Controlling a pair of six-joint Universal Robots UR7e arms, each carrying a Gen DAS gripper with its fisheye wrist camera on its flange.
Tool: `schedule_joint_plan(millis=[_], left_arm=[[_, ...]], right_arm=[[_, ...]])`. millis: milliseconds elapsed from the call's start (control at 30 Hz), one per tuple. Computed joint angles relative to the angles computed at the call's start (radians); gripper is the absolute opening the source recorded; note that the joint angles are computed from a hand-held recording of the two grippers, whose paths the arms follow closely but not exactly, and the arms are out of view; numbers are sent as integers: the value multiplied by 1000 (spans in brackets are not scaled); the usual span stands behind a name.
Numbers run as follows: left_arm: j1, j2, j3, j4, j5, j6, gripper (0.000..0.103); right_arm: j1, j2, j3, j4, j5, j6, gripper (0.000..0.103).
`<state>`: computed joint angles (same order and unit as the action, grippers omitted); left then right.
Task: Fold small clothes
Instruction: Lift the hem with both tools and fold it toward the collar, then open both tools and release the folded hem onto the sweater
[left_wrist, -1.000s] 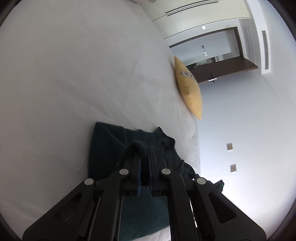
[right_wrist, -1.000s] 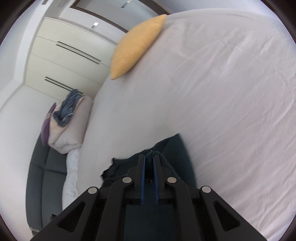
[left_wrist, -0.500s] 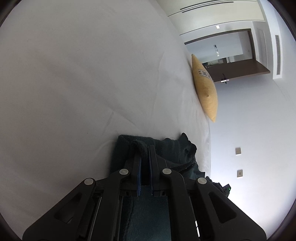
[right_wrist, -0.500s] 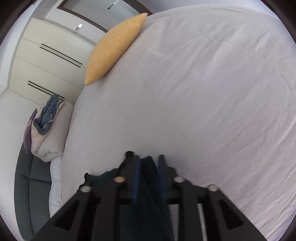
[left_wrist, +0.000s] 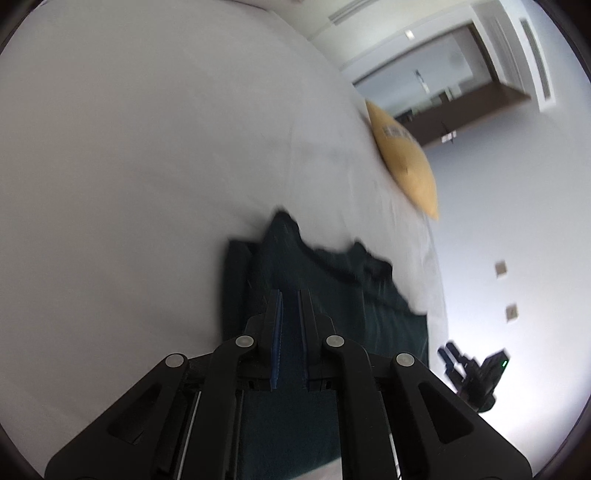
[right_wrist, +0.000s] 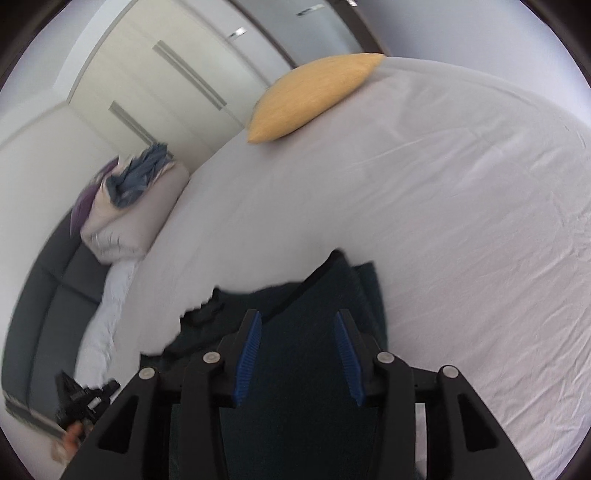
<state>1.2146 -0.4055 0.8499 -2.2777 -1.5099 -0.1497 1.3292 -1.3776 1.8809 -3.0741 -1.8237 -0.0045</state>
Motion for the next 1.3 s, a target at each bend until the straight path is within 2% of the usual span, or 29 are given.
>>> schedule_joint_plan(millis=[100,200,300,367,433,533,700,767,833,867,900,933,967,1067,1133,1167,1200,1300], left_arm=[[-10,-49,125,-19,11,23,7],[-8,-103,249,-60,-8,18,7],[-6,-139,330,-98,-19,13,7],[0,-160,366,-104,-38,16,7],[1,-180,399,-105,-25,19,7],[13,-215,456,-169,-49,2,7],[20,-225,452,-130,-43,1,7],[28,-239,477,-173,-78,-2,8],[27,-235,470,-193,-84,-4,20],[28,-239,472,-196,-78,-5,38],[30,-243,477,-211,-82,-5,66],[33,-250,492,-248,-91,-6,75],[35,-256,501,-271,-95,-7,77],[44,-257,486,-240,-134,14,76],[38,-256,481,-226,-125,38,64],[35,-251,470,-199,-121,51,52],[33,-246,462,-182,-119,55,45],[21,-226,433,-126,-97,72,41]], right_arm=[[29,-1,31,-7,-32,-26,46],[53,-15,76,-47,-87,-76,46],[43,-52,125,-63,-84,-84,46],[28,-74,148,-68,-74,-66,47],[15,-91,168,-71,-64,-50,47],[1,-118,202,-76,-56,-36,47],[-23,-155,245,-69,-32,-13,48],[-30,-165,254,-66,-20,-5,49],[-32,-171,260,-68,-12,-1,54],[-31,-172,263,-73,-12,-5,54],[-29,-173,264,-74,-14,-10,54],[-29,-175,265,-73,-13,-12,54],[-29,-176,267,-71,-11,-14,54],[-27,-178,270,-74,-10,-23,54],[-29,-177,269,-70,-8,-23,54],[-31,-176,268,-69,-8,-22,54],[-33,-178,272,-70,-6,-20,54],[-36,-177,269,-64,-8,-18,54]])
